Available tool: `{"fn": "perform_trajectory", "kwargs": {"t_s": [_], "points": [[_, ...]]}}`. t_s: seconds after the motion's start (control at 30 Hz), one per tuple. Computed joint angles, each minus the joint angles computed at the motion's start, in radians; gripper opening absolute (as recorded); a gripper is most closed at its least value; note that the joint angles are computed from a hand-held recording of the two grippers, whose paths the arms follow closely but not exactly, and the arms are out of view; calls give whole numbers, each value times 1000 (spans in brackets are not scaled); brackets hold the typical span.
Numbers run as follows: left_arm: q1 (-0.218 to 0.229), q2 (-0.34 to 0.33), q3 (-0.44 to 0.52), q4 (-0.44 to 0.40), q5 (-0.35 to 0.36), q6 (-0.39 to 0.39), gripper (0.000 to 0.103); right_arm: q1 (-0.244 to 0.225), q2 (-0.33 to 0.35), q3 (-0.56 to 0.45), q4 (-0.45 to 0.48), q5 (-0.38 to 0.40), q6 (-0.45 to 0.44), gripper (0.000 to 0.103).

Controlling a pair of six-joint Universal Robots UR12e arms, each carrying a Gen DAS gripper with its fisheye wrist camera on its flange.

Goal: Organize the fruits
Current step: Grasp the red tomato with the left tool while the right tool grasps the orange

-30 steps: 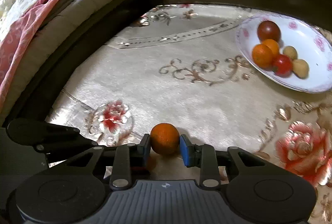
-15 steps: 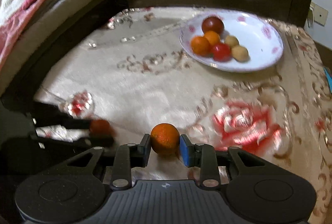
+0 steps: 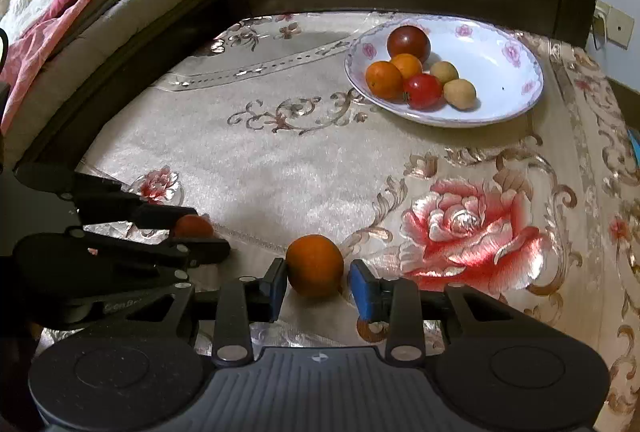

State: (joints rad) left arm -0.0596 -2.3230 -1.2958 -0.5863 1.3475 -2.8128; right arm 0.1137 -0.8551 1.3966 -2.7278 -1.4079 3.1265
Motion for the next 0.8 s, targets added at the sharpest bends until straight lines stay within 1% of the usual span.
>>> {"fn": "perform_trajectory", "kwargs": {"t_s": [0.13, 0.17, 0.47, 0.53, 0.57, 0.63, 0.8], "points": [[3, 3, 1, -16, -6, 4, 47, 3, 7, -9, 14, -1, -12, 28], [3, 5, -1, -18, -6, 8, 47, 4, 9, -10, 16, -1, -14, 30], [4, 9, -11, -7, -5, 27, 47, 9, 17, -18, 3, -15, -22, 31], [3, 9, -12, -5, -6, 29, 45, 10, 18, -19, 4, -19, -26, 30], [3, 10, -14, -1, -5, 30, 43, 11, 17, -19, 6, -21, -29, 29], [2, 11, -20, 17, 2, 33, 39, 10, 16, -19, 10, -16, -31, 23], [2, 12, -19, 24, -5, 30, 38, 12, 13, -18, 15, -21, -42, 22]]}}
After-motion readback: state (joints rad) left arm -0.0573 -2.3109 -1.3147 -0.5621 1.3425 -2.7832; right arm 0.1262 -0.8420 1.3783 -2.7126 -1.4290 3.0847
